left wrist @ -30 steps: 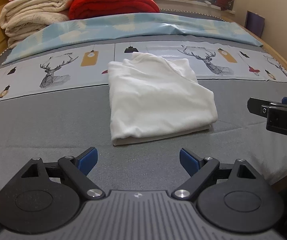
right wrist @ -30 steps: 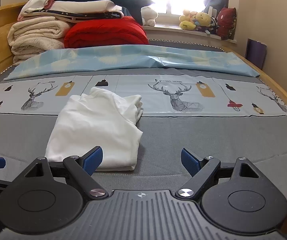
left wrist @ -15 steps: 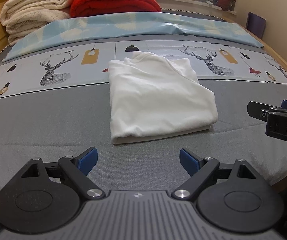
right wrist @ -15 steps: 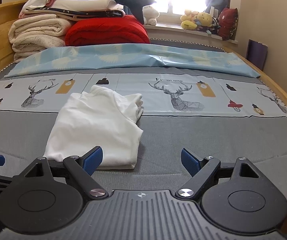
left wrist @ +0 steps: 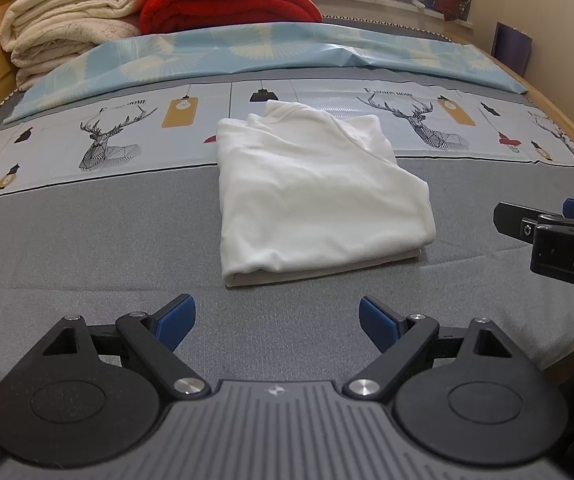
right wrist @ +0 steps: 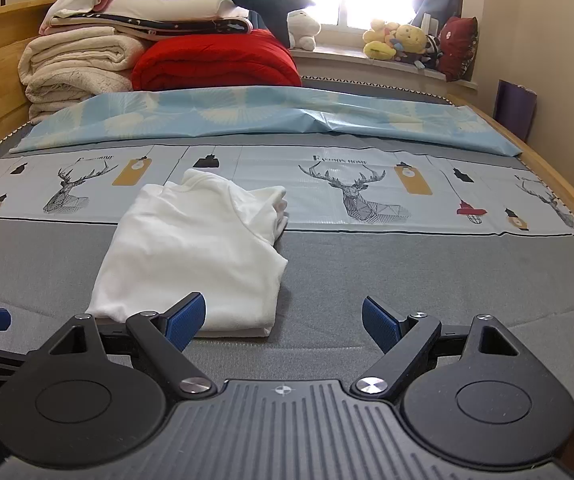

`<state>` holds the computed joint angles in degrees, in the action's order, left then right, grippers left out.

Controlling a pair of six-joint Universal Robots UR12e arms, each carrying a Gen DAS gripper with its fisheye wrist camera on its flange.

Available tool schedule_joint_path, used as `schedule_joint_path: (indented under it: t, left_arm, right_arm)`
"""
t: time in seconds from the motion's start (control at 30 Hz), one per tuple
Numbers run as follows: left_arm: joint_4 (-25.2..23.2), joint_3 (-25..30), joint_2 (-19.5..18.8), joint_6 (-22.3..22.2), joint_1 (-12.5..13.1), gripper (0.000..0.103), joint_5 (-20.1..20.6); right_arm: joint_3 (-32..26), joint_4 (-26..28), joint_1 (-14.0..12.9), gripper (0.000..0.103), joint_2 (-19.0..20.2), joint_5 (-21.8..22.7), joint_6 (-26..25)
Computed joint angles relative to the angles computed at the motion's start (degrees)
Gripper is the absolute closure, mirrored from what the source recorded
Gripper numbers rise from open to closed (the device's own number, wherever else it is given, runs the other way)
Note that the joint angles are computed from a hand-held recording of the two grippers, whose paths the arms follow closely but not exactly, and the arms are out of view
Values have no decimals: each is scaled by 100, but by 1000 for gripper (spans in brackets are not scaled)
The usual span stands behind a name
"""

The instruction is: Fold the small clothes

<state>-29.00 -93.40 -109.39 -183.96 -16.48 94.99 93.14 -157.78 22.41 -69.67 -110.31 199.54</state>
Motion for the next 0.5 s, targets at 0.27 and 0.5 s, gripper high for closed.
schedule_joint_path:
  t: [0.27,0.5]
  left_arm:
    - [-13,-1,1,-18,-7,11,-2]
    - [-10,-11,5,-27,-6,11,-13]
  right_arm:
    - [-6,17,8,17,4,-7,2]
    - [-1,11,3,16,3,7,-11]
